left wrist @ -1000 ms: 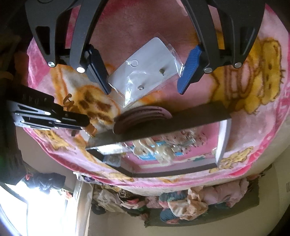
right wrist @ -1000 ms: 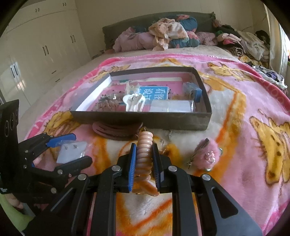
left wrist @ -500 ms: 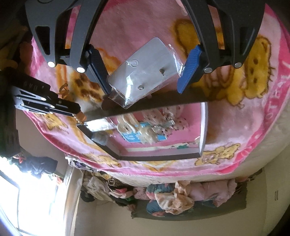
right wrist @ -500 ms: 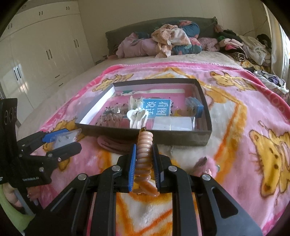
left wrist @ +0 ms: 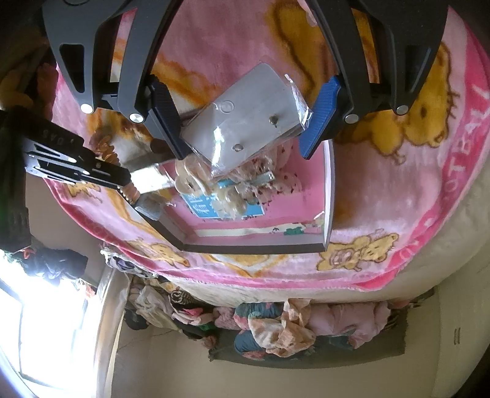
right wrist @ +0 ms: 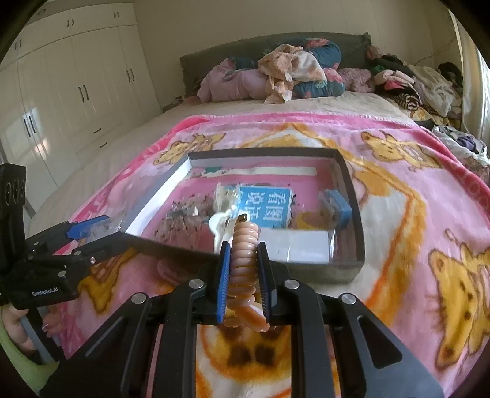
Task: Organize jewelry
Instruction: 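Carry the earring card and spiral hair tie into the grey tray and release both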
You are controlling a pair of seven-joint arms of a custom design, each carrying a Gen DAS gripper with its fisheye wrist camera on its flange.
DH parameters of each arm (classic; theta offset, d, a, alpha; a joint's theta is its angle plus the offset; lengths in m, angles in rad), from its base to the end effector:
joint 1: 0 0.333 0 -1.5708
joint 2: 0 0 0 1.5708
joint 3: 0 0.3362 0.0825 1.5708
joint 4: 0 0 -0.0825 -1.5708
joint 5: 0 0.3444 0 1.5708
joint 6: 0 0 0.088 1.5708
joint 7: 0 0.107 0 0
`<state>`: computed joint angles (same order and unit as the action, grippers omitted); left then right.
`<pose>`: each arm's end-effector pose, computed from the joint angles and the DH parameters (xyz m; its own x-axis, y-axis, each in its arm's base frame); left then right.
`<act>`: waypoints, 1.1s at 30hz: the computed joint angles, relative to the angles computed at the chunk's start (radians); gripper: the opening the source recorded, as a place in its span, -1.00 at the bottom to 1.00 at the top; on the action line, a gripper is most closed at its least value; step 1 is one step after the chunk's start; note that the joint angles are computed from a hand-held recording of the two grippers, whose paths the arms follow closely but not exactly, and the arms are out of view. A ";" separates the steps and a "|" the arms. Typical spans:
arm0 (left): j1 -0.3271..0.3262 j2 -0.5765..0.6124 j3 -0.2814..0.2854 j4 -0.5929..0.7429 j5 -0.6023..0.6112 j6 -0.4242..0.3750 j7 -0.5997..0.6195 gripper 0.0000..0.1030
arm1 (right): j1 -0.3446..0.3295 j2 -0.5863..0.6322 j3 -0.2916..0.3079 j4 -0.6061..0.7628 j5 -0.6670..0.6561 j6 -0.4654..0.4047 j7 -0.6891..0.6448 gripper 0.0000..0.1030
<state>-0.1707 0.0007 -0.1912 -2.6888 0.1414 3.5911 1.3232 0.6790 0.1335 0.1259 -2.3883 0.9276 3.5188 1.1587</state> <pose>0.4097 -0.1740 0.3975 -0.3254 -0.9363 0.1317 -0.6266 0.1092 -0.7717 0.4121 0.2859 0.4093 0.2606 -0.9464 -0.1907 -0.6600 -0.0305 -0.7507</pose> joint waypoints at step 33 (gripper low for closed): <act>-0.078 0.174 0.059 0.237 -0.083 -0.020 0.052 0.27 | 0.146 0.114 -0.269 0.226 0.243 -0.088 -0.298 -0.67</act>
